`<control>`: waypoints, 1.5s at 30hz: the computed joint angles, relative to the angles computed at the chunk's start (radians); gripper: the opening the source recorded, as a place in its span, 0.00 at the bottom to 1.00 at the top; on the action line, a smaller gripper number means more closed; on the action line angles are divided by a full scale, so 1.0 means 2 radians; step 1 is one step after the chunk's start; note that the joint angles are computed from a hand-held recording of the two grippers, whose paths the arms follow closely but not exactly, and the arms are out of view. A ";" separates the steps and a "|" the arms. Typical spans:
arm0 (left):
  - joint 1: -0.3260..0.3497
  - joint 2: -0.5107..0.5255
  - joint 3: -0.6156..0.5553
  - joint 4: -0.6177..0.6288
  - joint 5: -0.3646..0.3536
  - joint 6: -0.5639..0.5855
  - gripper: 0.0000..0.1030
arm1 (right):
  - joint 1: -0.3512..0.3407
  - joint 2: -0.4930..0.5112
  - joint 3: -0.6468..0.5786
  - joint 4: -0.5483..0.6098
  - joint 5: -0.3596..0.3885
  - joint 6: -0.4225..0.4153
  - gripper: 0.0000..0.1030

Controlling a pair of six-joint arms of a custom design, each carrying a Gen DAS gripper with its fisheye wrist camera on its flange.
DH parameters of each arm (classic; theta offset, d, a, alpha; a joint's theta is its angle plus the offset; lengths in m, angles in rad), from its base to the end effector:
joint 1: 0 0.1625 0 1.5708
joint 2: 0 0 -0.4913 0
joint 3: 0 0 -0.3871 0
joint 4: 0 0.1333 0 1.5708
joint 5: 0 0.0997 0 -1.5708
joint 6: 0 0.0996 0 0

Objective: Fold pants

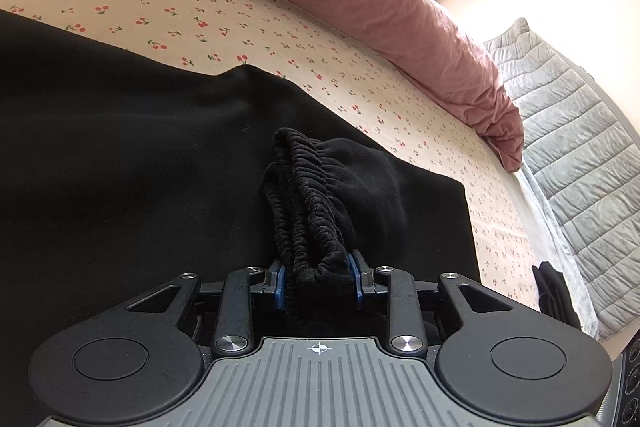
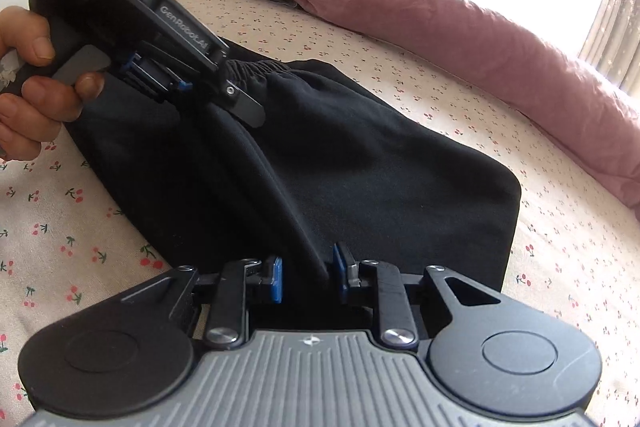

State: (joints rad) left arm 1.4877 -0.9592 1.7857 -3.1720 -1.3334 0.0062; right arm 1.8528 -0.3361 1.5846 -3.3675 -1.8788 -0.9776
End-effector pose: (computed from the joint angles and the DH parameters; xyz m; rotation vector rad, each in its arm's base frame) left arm 0.0995 -0.6940 0.2806 -0.0108 2.7287 -1.1236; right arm 0.2997 -0.6638 -0.0717 1.4491 -2.1823 0.5534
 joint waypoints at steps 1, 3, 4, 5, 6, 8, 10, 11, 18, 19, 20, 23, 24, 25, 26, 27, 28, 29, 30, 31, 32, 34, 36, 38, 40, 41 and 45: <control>-0.001 -0.003 0.006 -0.004 0.002 0.002 0.26 | -0.001 -0.001 0.000 0.004 0.001 0.003 0.07; -0.004 0.000 0.008 -0.011 0.012 0.006 0.24 | 0.001 0.004 -0.017 0.017 -0.001 0.000 0.07; -0.007 0.000 0.009 -0.013 0.019 0.007 0.23 | 0.001 0.006 -0.017 0.015 -0.003 -0.003 0.07; -0.009 -0.001 0.012 -0.016 0.025 0.006 0.22 | 0.001 0.006 -0.018 0.015 -0.001 -0.004 0.07; -0.010 -0.007 0.017 -0.018 0.028 0.005 0.22 | 0.000 0.005 -0.019 0.018 0.004 -0.002 0.07; -0.019 -0.012 0.022 -0.023 0.056 0.012 0.21 | -0.002 0.002 -0.019 0.021 0.016 0.005 0.07; -0.027 -0.016 0.032 -0.042 0.084 0.031 0.21 | -0.001 0.002 -0.016 0.014 0.011 0.003 0.07; -0.025 -0.017 0.032 -0.038 0.083 0.028 0.21 | 0.001 0.005 -0.018 0.011 -0.002 0.001 0.07; -0.024 -0.019 0.027 0.011 0.101 0.033 0.25 | 0.002 0.000 -0.023 0.031 -0.034 0.010 0.12; -0.023 -0.022 0.027 0.019 0.098 0.024 0.25 | 0.001 -0.001 -0.022 0.025 -0.041 0.009 0.17; -0.023 -0.023 0.027 0.022 0.097 0.022 0.25 | -0.002 -0.002 -0.020 0.016 -0.052 0.007 0.18; -0.025 -0.024 0.030 0.021 0.102 0.024 0.25 | -0.012 -0.015 -0.016 0.017 -0.065 0.015 0.28; -0.026 -0.024 0.031 0.021 0.104 0.025 0.25 | -0.016 -0.022 -0.013 0.021 -0.065 0.021 0.30; -0.027 -0.025 0.032 0.022 0.105 0.026 0.25 | -0.021 -0.028 -0.010 0.022 -0.069 0.026 0.33; -0.028 -0.026 0.032 0.025 0.105 0.026 0.26 | -0.026 -0.034 -0.006 0.027 -0.068 0.031 0.35; -0.028 -0.027 0.033 0.030 0.102 0.025 0.26 | -0.030 -0.041 -0.003 0.037 -0.059 0.035 0.38; -0.028 -0.028 0.033 0.033 0.102 0.025 0.26 | -0.033 -0.045 -0.001 0.044 -0.054 0.038 0.38; -0.029 -0.029 0.034 0.033 0.103 0.026 0.26 | -0.033 -0.047 -0.001 0.048 -0.052 0.039 0.38; -0.030 -0.029 0.035 0.033 0.105 0.028 0.26 | -0.032 -0.047 0.000 0.049 -0.054 0.035 0.38; -0.029 -0.029 0.033 0.035 0.105 0.029 0.26 | -0.031 -0.047 0.002 0.048 -0.056 0.026 0.38; -0.030 -0.029 0.034 0.035 0.106 0.029 0.26 | -0.031 -0.048 0.005 0.044 -0.057 0.012 0.38; -0.030 -0.031 0.036 0.036 0.106 0.029 0.26 | -0.032 -0.053 0.014 0.035 -0.050 -0.002 0.39; -0.031 -0.033 0.037 0.039 0.106 0.037 0.29 | -0.037 -0.066 0.025 0.033 -0.024 0.002 0.40; -0.034 -0.034 0.039 0.039 0.114 0.053 0.30 | -0.042 -0.078 0.042 0.009 0.011 -0.001 0.40; -0.040 -0.036 0.043 0.035 0.128 0.073 0.31 | -0.053 -0.100 0.067 -0.015 0.096 0.015 0.40; -0.041 -0.038 0.044 0.035 0.129 0.082 0.32 | -0.059 -0.109 0.070 -0.012 0.139 0.032 0.40; -0.041 -0.051 0.050 0.024 0.126 0.095 0.45 | -0.050 -0.075 0.036 -0.082 0.105 0.097 0.34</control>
State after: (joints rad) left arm 1.4054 -1.0607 1.8850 -3.1240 -1.0816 0.1958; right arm 1.7524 -0.4857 1.6569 -3.5319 -1.6680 -0.7833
